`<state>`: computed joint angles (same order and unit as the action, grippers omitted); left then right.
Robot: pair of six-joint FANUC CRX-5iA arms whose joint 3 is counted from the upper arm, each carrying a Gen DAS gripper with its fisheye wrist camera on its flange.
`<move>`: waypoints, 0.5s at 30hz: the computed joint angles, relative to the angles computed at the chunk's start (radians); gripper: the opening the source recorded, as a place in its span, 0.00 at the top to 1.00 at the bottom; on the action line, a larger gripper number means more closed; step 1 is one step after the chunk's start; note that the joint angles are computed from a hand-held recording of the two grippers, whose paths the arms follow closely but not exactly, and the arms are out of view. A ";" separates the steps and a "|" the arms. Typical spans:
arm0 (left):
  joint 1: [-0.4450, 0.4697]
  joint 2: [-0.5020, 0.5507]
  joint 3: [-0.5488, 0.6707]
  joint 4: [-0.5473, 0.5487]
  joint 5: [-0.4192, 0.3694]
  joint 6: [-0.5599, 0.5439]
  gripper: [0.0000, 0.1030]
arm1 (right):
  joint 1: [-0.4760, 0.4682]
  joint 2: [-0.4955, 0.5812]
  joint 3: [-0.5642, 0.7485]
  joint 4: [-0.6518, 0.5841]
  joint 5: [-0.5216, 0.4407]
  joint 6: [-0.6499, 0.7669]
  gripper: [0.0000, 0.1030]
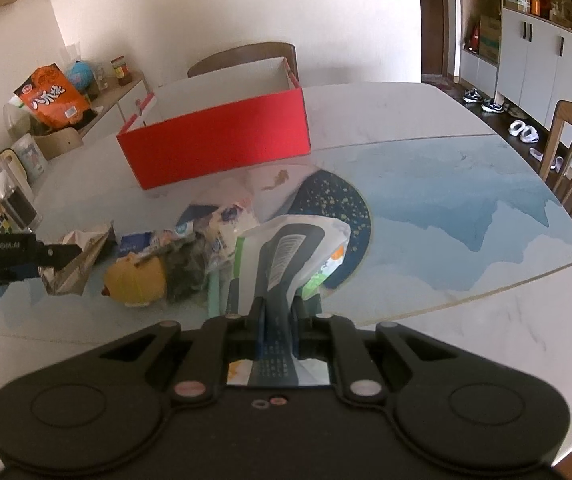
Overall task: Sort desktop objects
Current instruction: 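Carry the foil bag and white-grey package with both tools over the red box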
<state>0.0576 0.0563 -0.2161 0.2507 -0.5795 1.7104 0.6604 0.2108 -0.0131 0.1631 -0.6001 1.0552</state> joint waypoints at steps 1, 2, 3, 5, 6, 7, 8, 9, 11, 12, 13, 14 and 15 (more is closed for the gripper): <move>0.000 0.000 0.001 0.008 -0.002 -0.012 0.51 | 0.001 0.001 0.002 0.002 0.001 -0.004 0.89; -0.001 0.001 0.005 0.014 -0.004 -0.023 0.51 | 0.002 0.004 0.006 0.006 0.002 -0.010 0.89; -0.001 0.002 0.010 0.020 -0.005 -0.036 0.51 | 0.003 0.006 0.009 0.009 0.004 -0.016 0.89; 0.002 0.004 0.016 0.038 -0.004 -0.067 0.51 | 0.004 0.011 0.017 0.018 0.008 -0.027 0.89; 0.004 0.005 0.019 0.045 -0.003 -0.080 0.51 | 0.006 0.015 0.021 0.027 0.010 -0.037 0.89; 0.007 0.008 0.025 0.055 -0.002 -0.097 0.51 | 0.008 0.017 0.022 0.037 0.015 -0.049 0.89; 0.009 0.012 0.031 0.065 -0.002 -0.114 0.51 | 0.009 0.022 0.026 0.046 0.018 -0.059 0.89; 0.012 0.016 0.035 0.079 0.000 -0.134 0.51 | 0.011 0.026 0.032 0.054 0.019 -0.068 0.89; 0.018 0.024 0.044 0.101 0.004 -0.174 0.51 | 0.014 0.038 0.049 0.068 0.016 -0.085 0.89; 0.019 0.027 0.047 0.111 0.007 -0.192 0.51 | 0.015 0.042 0.055 0.071 0.016 -0.089 0.89; 0.023 0.032 0.049 0.127 0.009 -0.215 0.51 | 0.017 0.049 0.064 0.082 0.016 -0.097 0.89; 0.026 0.036 0.048 0.152 0.016 -0.248 0.51 | 0.019 0.055 0.070 0.097 0.016 -0.106 0.89; 0.029 0.041 0.050 0.165 0.019 -0.267 0.51 | 0.021 0.060 0.076 0.110 0.018 -0.116 0.89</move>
